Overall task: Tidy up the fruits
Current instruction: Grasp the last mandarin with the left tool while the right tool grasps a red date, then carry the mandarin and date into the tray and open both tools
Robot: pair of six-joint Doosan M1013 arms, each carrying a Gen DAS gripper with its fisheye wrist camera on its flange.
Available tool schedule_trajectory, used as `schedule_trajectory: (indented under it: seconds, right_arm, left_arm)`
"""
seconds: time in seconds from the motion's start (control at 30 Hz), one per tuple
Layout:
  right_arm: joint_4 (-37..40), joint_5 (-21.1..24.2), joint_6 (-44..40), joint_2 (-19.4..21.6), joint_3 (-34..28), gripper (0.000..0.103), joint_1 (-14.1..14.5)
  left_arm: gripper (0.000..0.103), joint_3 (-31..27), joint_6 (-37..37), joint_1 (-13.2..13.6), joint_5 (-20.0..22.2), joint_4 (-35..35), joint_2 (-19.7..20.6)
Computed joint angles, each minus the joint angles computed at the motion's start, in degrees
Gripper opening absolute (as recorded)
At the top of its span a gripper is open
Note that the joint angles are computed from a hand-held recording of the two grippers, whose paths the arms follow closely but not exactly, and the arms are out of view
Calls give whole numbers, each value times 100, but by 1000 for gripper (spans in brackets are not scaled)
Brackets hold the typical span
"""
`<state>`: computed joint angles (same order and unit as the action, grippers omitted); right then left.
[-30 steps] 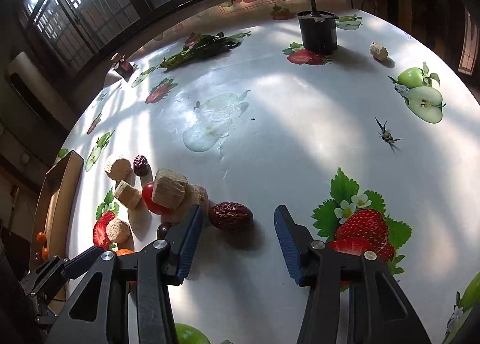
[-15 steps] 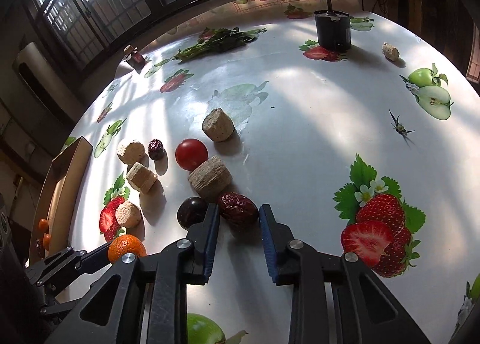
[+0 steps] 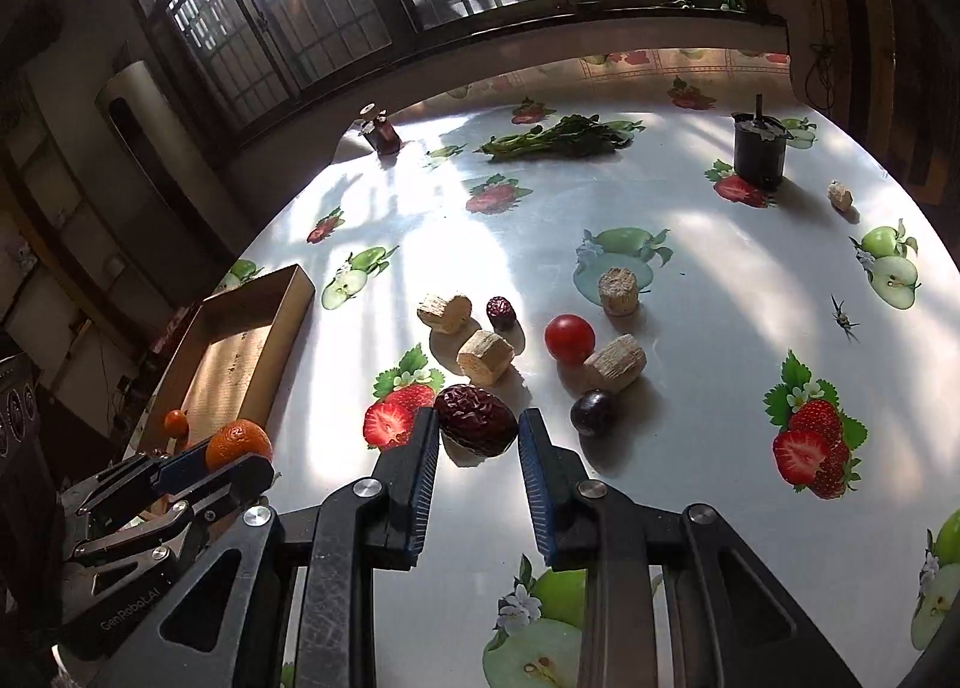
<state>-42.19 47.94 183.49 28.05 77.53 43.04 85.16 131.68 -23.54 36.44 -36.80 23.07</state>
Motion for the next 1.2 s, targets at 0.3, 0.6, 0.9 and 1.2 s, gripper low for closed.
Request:
schedule_trajectory:
  seconds: [0.3,0.6,0.9,1.2]
  right_arm:
    - [771,-148,-1479,774,-1362,29,30]
    - [1997,5,-2866,1739,-2921,30,-101]
    - [2780,1026,-3788,2795,-4673,30,-236]
    - [3095,1878,-4115,3460,-5749,30,-312]
  left_arm:
    - [33,-434,-1074,495,-185,997,226]
    - [33,-1291,-2365,833,140,2090,828]
    - [33,-1977,-2939,929,787,2467,1385]
    - [34,-2342,-3233,944,1383,2579,1668]
